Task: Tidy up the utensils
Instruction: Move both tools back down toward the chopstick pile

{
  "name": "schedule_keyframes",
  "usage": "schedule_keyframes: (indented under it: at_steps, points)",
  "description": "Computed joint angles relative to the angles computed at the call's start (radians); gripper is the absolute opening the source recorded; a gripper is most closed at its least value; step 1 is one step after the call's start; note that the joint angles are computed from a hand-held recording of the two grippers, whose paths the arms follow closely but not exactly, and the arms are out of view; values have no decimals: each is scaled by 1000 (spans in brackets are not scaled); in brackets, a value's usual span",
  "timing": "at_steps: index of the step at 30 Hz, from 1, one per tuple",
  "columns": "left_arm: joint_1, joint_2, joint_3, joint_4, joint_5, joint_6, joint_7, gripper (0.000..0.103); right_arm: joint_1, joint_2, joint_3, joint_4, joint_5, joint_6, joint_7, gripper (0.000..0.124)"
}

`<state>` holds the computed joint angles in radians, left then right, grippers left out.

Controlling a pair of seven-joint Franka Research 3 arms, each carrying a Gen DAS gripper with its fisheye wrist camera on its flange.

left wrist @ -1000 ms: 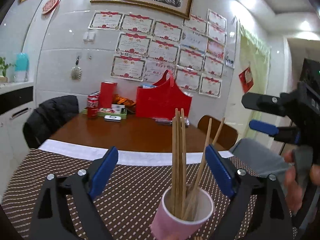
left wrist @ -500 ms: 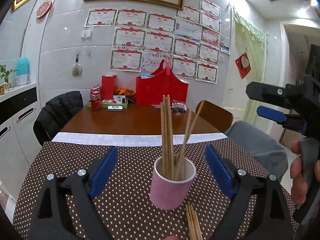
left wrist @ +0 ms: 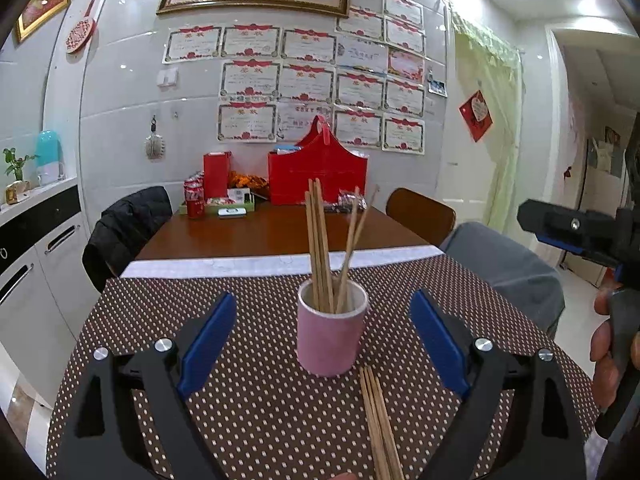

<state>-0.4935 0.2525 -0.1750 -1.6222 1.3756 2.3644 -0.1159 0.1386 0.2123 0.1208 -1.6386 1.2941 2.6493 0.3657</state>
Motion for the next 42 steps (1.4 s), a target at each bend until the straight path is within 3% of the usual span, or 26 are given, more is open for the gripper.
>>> schedule_keyframes:
  at_steps: [12,20,28,42]
  points:
    - [-4,-1,-20,-53,-90,-1,16,88,-19,-36,-35,-134,10,-5,28,97]
    - [-10,80,-32,-6,-316,-29,265,88,-18,-34,-46,-203,-46,-5,71,97]
    - [-40,192,-6,77,-490,-83,450,88,-18,-4,-43,-226,-170,-8,160,97]
    - [-42,203,29,51,-558,-61,465,88,-12,28,-29,-235,-329,0,248,97]
